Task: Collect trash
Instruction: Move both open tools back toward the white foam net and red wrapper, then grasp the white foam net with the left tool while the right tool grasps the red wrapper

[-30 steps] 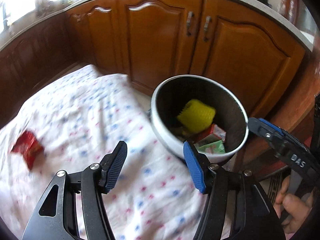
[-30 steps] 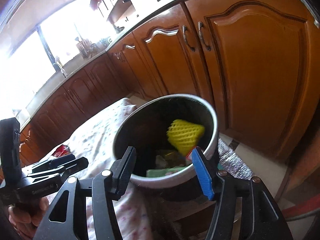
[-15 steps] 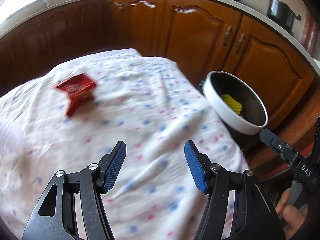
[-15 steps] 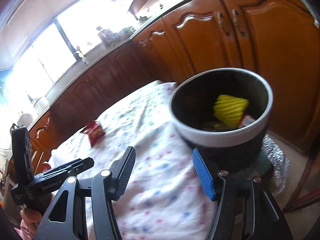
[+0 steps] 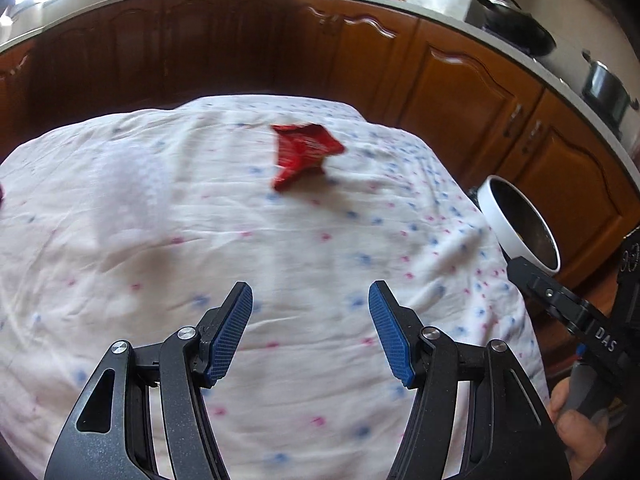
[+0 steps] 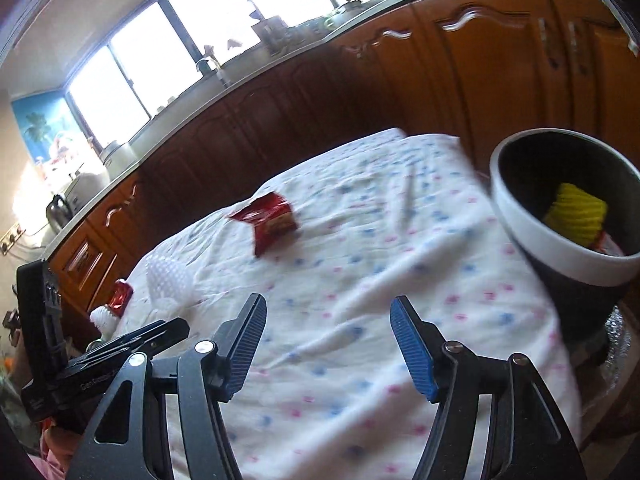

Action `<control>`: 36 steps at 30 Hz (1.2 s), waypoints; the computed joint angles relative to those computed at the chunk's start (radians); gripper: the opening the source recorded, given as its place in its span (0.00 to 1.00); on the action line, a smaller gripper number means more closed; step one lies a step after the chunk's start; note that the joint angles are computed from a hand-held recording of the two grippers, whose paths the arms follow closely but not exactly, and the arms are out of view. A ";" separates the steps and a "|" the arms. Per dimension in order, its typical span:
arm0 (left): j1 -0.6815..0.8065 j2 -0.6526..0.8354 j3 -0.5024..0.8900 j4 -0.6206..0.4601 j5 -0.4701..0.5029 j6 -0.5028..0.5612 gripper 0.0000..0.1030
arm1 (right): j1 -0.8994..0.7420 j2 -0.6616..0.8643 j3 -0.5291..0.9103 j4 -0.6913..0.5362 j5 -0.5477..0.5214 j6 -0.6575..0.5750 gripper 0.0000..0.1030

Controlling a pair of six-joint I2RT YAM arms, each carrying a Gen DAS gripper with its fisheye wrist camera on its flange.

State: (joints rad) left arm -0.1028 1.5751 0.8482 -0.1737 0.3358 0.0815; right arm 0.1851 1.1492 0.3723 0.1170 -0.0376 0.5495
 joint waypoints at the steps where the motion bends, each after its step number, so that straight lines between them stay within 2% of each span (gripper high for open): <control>1: 0.022 -0.008 -0.005 -0.002 0.009 0.006 0.60 | 0.026 0.029 0.019 0.009 0.014 0.009 0.65; 9: 0.182 0.018 0.019 -0.025 0.077 0.043 0.60 | 0.102 0.173 0.131 0.033 0.045 0.019 0.66; 19: 0.277 0.106 0.109 -0.042 0.103 0.038 0.60 | 0.104 0.345 0.268 0.062 0.037 0.011 0.66; 30: 0.321 0.235 0.268 -0.084 0.122 0.001 0.61 | 0.062 0.548 0.435 0.125 -0.072 0.056 0.66; 36: 0.304 0.282 0.339 -0.079 0.117 -0.018 0.65 | 0.016 0.703 0.564 0.153 -0.158 0.134 0.67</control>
